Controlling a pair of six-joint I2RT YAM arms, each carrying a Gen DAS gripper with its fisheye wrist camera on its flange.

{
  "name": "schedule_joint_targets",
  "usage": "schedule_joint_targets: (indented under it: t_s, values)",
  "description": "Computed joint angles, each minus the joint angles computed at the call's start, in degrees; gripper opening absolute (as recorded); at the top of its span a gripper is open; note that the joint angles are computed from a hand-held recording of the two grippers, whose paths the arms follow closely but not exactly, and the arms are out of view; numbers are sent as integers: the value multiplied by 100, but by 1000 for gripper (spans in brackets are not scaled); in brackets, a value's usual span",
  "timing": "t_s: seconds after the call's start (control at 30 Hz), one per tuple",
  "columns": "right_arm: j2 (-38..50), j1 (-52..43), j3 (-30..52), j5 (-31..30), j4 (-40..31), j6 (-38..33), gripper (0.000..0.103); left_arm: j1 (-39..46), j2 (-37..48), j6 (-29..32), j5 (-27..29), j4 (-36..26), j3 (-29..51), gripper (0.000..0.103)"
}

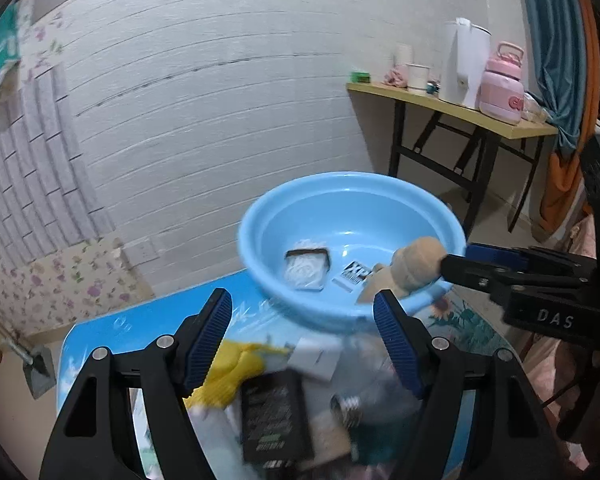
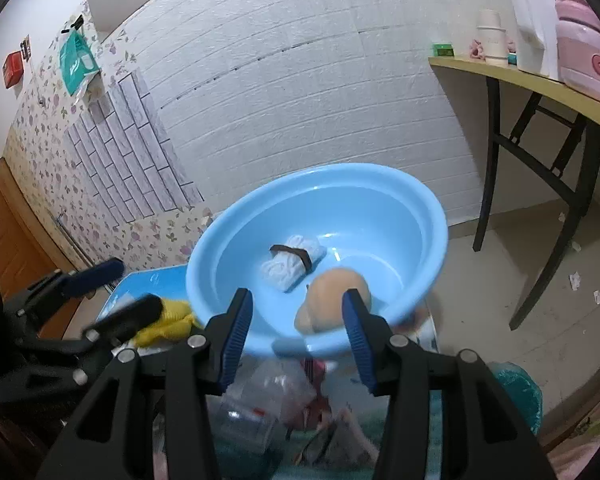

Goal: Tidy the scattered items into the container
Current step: 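Withdraw both tools from the basin back over the table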

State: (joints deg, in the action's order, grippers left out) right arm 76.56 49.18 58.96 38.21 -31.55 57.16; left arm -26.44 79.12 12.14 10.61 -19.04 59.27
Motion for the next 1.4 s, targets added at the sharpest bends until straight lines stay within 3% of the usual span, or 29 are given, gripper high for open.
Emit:
schedule_joint_targets:
  t_s: [0.3,0.47,0.83,1.4]
  values:
    - [256,824,149,353,-1008,1298,46,1130,-1033,335,380,-273,-1033,73]
    - [591,1133,335,288,-1275,1654,46,1827,-1270,599,639,-458,-1350,73]
    - [1098,1308,717,54,-1410,1736,46,2633,-1188,844,964,-611,-1636,75]
    - [1526,1214,958,-284,-1293,1598,46,3191,-839,1057,979,-387,-1744,75]
